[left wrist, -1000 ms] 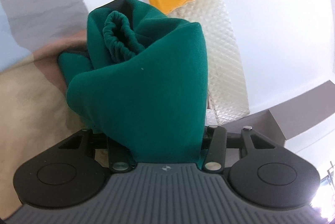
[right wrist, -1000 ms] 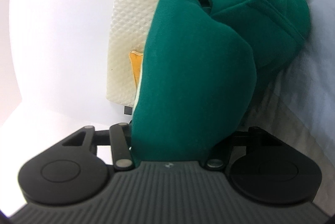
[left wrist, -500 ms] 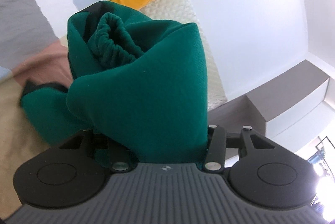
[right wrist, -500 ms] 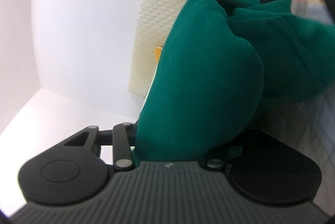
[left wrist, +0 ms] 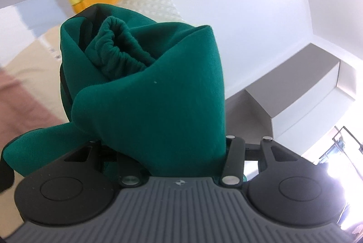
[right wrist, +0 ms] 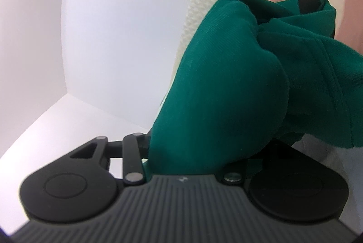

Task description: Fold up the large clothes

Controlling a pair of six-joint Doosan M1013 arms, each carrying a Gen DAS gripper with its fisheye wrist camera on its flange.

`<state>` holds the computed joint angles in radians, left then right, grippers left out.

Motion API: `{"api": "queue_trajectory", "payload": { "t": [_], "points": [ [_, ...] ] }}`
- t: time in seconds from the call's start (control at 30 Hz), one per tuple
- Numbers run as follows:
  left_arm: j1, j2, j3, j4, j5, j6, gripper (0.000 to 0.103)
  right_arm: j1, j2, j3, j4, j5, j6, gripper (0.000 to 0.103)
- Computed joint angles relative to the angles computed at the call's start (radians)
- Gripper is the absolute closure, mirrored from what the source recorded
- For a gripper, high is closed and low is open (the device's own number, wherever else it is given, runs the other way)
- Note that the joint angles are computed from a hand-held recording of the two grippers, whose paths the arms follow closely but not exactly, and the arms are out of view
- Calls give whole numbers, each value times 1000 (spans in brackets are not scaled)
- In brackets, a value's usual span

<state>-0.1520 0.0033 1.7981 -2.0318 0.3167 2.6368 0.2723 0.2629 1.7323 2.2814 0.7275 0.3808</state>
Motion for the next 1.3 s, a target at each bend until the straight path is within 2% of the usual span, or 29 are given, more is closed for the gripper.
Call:
{"api": "queue_trajectory", "payload": {
  "t": [0.13, 0.27, 0.37, 0.57, 0.67, 0.8, 0.87, 0.93, 1.0, 1.1, 1.2, 1.23, 1.3],
  "points": [
    [-23, 82, -134, 134, 3, -123, 51, -32, 27, -72, -43, -9, 24, 53],
    [-41, 206, -329, 444, 19, -451, 51, -81, 48, -147, -113, -29, 54, 53],
    [-53, 309, -481, 596, 43, -604, 51, -109, 92, -242, -166, -65, 92, 53],
    [-78, 532, -792, 773, 104, -810, 51, -156, 193, -410, -221, -120, 118, 53],
    [-87, 635, -914, 818, 118, -864, 51, -171, 251, -485, -250, -156, 155, 53],
    [-80, 768, -1056, 937, 167, -1000, 51, -186, 307, -539, -357, -197, 242, 53],
    [-84, 795, -1059, 968, 171, -1017, 51, -189, 339, -558, -419, -220, 303, 53],
    [-85, 795, -1013, 932, 163, -953, 51, -191, 354, -538, -425, -228, 301, 53],
    [-84, 783, -944, 819, 146, -798, 51, -195, 355, -498, -404, -220, 269, 53],
    [-81, 753, -842, 680, 161, -638, 51, -202, 349, -429, -345, -181, 201, 54],
    [-69, 735, -763, 567, 184, -539, 51, -203, 324, -361, -301, -147, 78, 54],
    [-59, 750, -775, 572, 194, -548, 51, -201, 308, -335, -291, -145, 52, 54],
    [-62, 717, -704, 540, 192, -516, 51, -203, 314, -334, -314, -149, 66, 54]
  ]
}}
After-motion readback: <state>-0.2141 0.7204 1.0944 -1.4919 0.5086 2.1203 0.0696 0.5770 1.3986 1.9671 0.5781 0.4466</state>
